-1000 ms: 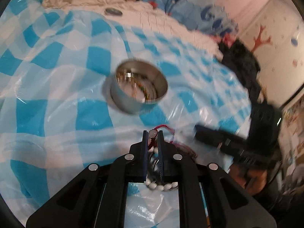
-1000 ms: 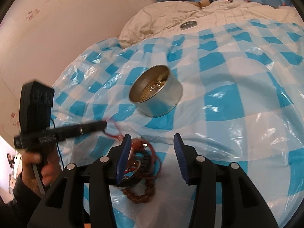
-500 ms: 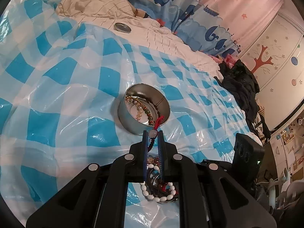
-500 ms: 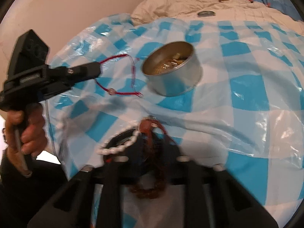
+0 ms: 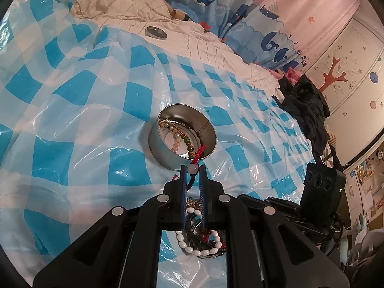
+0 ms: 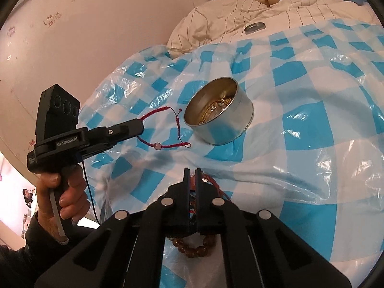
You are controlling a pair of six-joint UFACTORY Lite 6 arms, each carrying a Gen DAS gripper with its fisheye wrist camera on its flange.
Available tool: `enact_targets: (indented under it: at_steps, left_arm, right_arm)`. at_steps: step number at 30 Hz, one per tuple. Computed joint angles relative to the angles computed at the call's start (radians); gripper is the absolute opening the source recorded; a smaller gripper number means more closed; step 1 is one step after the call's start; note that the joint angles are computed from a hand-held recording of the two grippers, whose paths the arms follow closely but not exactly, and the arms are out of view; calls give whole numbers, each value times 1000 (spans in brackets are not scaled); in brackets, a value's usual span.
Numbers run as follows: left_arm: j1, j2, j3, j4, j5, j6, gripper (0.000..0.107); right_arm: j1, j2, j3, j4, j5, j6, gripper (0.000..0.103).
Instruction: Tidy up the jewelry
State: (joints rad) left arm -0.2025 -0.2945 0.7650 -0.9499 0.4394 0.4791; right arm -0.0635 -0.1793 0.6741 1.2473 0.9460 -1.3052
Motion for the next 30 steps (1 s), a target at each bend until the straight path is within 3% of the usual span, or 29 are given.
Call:
enact_targets:
  at_steps: [5, 6, 7, 8, 10, 12, 14, 16, 18, 24, 30]
  left_arm:
    - [-2, 4, 3, 3, -1, -4, 9]
    - [-1, 4, 3, 3, 0, -3, 9]
    - [-6, 8, 6, 5, -3, -9, 9]
    - [-11, 10, 7, 9, -6, -14, 9]
    - [-18, 14, 9, 11, -10, -19, 9]
    - [-27, 20, 11, 11, -16, -24, 9]
    - [-27, 21, 11, 6, -16, -19, 9]
    - [-25, 20, 10, 4, -16, -16, 9]
    - [-34, 19, 9, 3, -23, -20, 9]
    - [-48, 16, 4, -4, -37, -25, 9]
    - [-46, 14, 3, -9, -34, -17, 9]
  right_arm:
    - [8, 17, 24, -24, 23, 13, 6]
    - [29, 23, 29, -44, 10, 30, 14]
    - [58, 18, 22, -55, -31, 48, 47]
    - [78, 6, 7, -51, -69, 49, 59]
    - [112, 4, -2, -44, -117, 37, 57]
    - [142, 35, 8, -28, -145, 26, 49]
    - [175, 75, 18, -35, -194, 29, 28]
    - [189, 99, 14, -19, -211, 9, 20]
    - [179, 77, 3, -7, -212, -3, 5]
    - [31, 95, 25, 69, -38, -36, 4]
    - [-11, 118, 42, 84, 19, -25, 4]
